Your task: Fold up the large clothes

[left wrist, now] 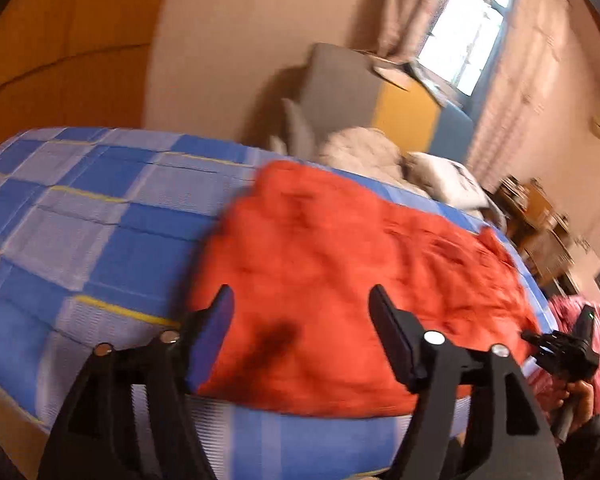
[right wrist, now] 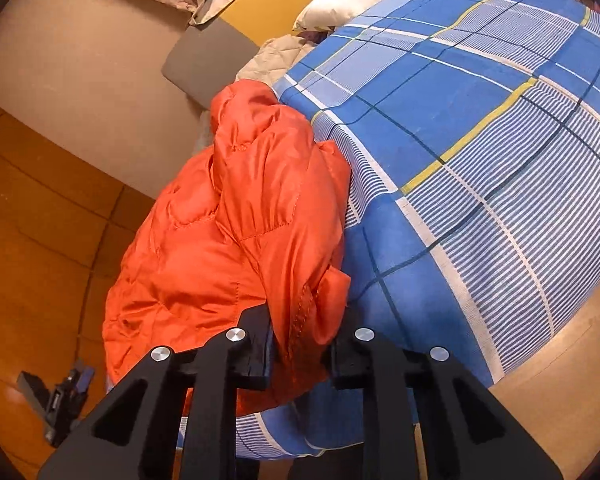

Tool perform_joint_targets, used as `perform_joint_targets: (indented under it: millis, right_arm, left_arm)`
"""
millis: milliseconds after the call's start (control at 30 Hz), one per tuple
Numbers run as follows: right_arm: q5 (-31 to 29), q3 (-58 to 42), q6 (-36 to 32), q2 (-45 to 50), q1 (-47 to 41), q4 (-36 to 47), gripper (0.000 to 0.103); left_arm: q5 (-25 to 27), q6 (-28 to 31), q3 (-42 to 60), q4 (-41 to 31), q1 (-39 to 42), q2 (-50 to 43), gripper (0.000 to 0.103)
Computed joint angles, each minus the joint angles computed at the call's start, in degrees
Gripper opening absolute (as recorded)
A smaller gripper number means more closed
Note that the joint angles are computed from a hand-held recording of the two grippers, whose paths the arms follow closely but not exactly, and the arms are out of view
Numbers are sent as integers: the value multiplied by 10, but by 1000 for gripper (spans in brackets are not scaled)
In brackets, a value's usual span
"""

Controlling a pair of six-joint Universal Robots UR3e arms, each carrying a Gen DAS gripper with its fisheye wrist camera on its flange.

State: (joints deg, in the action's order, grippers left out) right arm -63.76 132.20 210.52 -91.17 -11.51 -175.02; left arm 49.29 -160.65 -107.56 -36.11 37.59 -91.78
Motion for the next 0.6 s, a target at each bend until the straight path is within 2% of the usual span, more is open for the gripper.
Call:
perform_joint_targets:
  millis: [133,200,267,300,333,433,600]
  right_arm:
    - [-13,-7,1,-7,7,18,20]
    - [-22,-16,3,-7,13,30,20]
    - [-28,-22,5,-8,17,39,20]
    - [-31,-25,5,-9,18,45,20]
    - [-34,-28,5,-10,21,50,20]
    - [-38,-35,-5,-19,25,69,20]
    - [-26,-26,-39,-51,24,107,20]
  left_arm:
    - [-49,100,67,-147,58,-68,72]
    - [-69,120,95,-204,67,-110,71]
    - [-95,134,120,-249,64,-149,54]
    - [-92,129,121,-243,59,-159,29]
    - [-92,127,110,-239,57,-156,16]
    - [-112,164,68,-247,72,-122,7]
    - [-109,222,46,-316,108,-82,6]
